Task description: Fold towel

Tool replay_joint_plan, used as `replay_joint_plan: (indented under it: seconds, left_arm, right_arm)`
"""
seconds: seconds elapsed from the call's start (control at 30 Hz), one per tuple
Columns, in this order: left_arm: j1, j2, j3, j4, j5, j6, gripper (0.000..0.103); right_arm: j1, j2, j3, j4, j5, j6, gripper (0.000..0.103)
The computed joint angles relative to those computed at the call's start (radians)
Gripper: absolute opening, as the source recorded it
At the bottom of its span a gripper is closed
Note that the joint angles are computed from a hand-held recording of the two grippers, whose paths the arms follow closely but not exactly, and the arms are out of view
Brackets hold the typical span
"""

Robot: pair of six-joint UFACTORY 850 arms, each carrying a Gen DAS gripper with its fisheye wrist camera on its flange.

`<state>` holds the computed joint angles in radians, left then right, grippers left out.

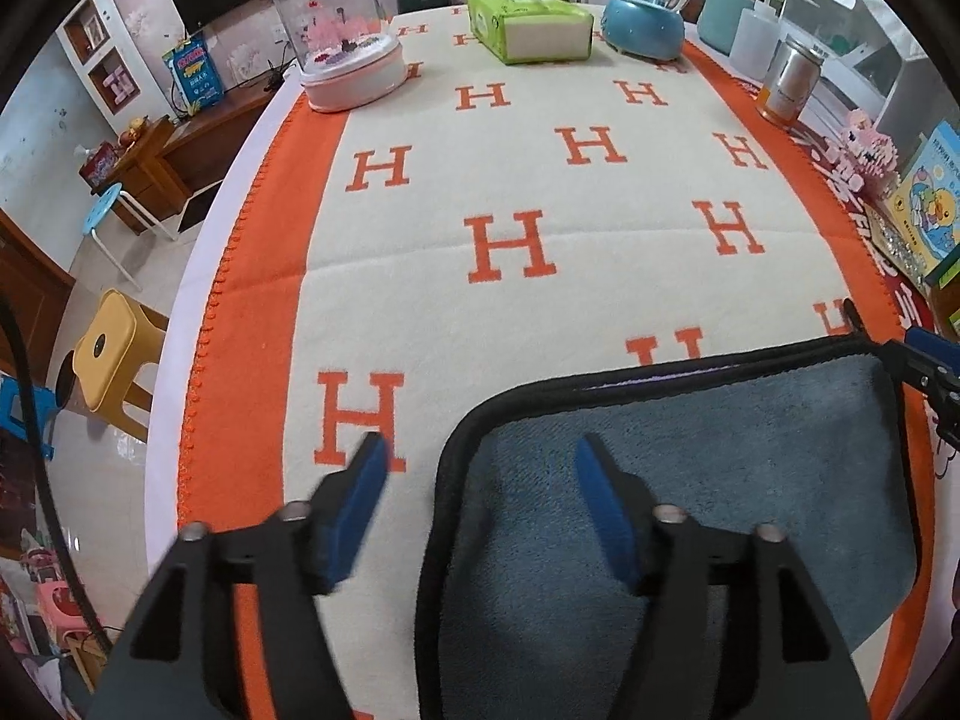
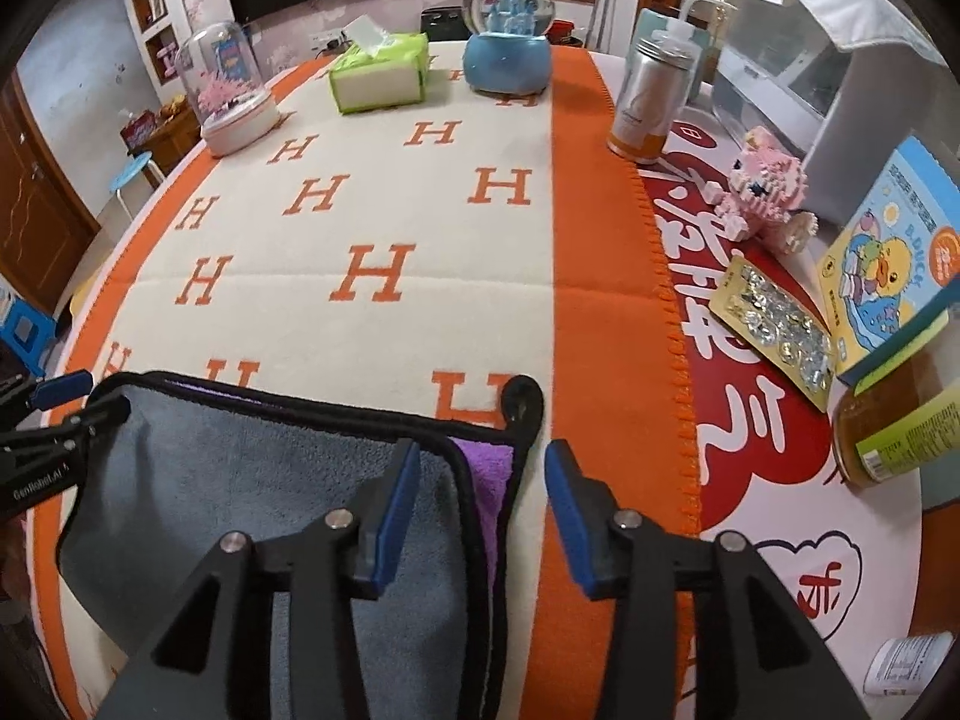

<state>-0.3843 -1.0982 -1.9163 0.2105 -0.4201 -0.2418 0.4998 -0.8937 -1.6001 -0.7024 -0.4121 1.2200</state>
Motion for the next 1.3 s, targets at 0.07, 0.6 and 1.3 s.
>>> replay_joint_plan:
  seconds: [0.07,0.6,1.3]
  left_arm:
    - [0.000,0.012,0.015,-0.003,0.014,-0.012,0.084]
    - [-0.008,0.168,0.229,-0.074,0.134,-0.004,0.102]
    - [-0.035,0.512,0.631,-0.430,0.285,0.317,0.102]
  right_arm:
    - [0.003,0.005,0.005,-0.015,-0.005,0.014,0.044]
    - [0.062,0.076,0.079,-0.106,-0.023,0.116,0.044]
    - [0.158,0.295,0.294,-0.182,-0.034,0.376,0.056]
